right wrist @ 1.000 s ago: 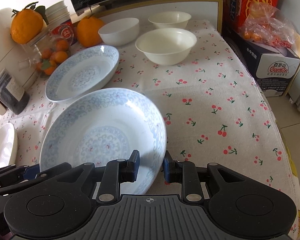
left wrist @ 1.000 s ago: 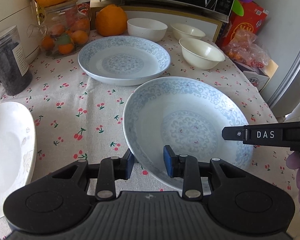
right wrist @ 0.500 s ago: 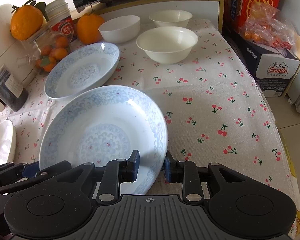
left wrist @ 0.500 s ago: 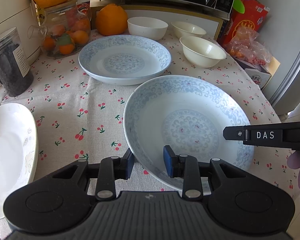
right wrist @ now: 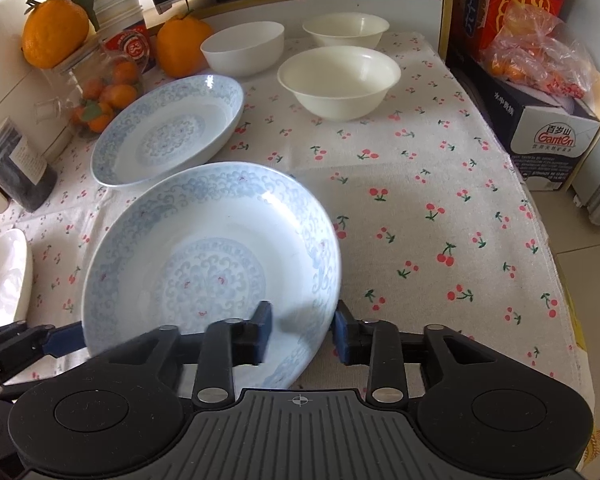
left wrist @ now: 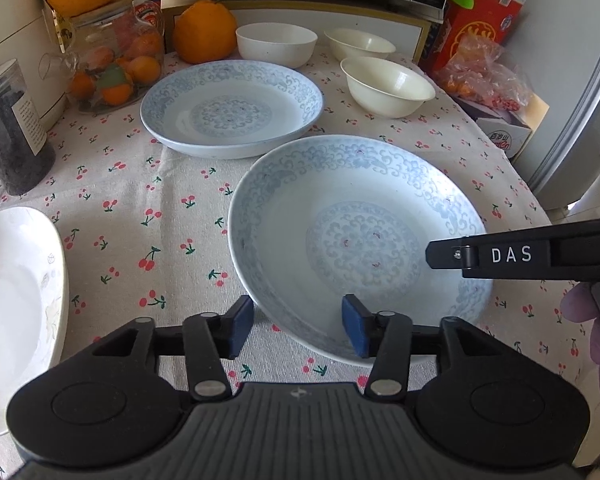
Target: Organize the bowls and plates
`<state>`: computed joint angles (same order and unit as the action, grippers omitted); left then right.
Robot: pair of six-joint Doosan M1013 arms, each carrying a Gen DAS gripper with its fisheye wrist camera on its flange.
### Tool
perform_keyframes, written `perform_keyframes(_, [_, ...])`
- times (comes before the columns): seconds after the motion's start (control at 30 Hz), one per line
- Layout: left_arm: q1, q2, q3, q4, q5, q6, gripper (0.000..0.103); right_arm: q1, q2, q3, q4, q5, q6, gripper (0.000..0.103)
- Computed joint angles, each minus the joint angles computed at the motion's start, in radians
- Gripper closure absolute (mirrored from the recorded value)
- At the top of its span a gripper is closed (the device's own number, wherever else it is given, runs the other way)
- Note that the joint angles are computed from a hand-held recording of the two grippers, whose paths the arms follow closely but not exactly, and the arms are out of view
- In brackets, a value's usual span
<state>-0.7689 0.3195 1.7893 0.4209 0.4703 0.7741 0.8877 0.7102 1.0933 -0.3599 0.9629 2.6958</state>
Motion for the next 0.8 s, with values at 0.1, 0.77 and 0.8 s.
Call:
perform_keyframes(0.1, [0.001, -0.001, -0.001, -0.020, 0.004, 0.016, 0.042, 0.003, 0.002, -0.009, 0.013, -0.002, -0.021, 0.048])
perform_keyframes(0.77, [0.009, -0.044, -0.004, -0.069, 0.075, 0.049, 0.001, 0.022, 0.027, -0.091, -0.010, 0.102, -0.041, 0.014])
perform_keyframes(0.8, [0.009, -0.046, -0.004, -0.052, 0.081, 0.039, 0.001, 0.024, 0.027, -0.094, -0.010, 0.100, -0.044, 0.014])
